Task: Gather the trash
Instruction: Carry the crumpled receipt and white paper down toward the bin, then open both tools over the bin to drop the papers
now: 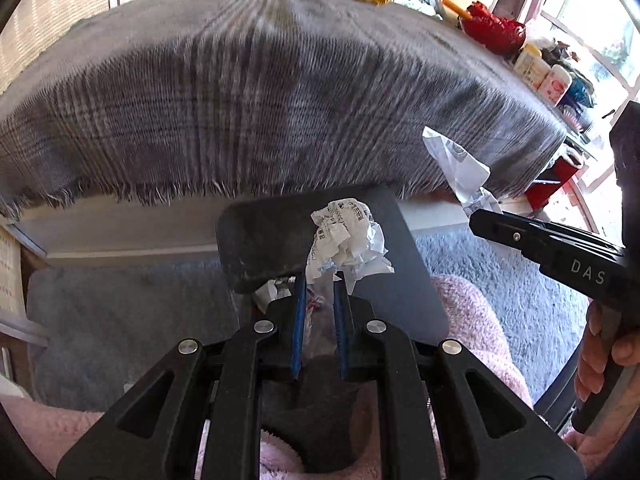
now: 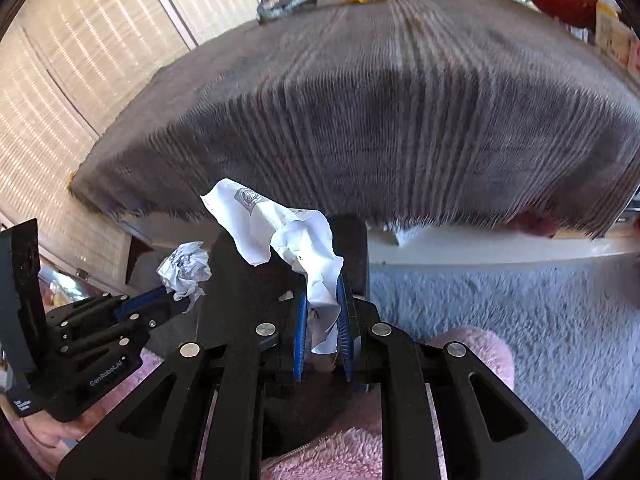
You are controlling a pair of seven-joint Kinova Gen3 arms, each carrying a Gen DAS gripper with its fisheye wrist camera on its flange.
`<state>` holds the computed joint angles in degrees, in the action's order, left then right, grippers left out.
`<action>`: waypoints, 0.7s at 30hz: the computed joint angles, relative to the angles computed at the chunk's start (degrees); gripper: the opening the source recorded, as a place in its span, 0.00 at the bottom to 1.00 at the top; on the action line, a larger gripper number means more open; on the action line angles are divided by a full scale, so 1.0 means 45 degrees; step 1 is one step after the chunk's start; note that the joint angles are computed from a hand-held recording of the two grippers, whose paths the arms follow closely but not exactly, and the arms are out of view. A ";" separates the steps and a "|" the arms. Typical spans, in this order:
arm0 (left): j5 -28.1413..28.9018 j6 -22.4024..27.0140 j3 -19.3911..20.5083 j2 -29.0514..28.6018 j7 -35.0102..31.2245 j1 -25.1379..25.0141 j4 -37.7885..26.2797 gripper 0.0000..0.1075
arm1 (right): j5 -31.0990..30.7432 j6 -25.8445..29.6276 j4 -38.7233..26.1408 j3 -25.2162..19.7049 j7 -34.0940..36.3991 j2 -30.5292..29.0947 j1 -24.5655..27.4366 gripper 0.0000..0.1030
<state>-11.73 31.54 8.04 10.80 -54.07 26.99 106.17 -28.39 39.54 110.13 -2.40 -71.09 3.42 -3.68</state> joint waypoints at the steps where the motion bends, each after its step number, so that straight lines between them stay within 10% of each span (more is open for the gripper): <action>1: 0.0188 -0.0032 0.0071 0.0092 -0.0196 -0.0115 0.0013 0.11 | 0.0050 -0.0036 0.0011 -0.0031 -0.0076 0.0074 -0.0055 0.16; 21: 0.2169 -0.0293 0.0191 0.0760 -0.2578 -0.0746 0.0177 0.14 | 0.0560 0.0169 -0.0715 -0.0613 -0.1086 0.1381 -0.0382 0.18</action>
<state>-1.97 30.22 8.90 14.22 -65.67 23.63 106.97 -25.88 40.30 106.91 -5.16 -75.98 9.63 -5.40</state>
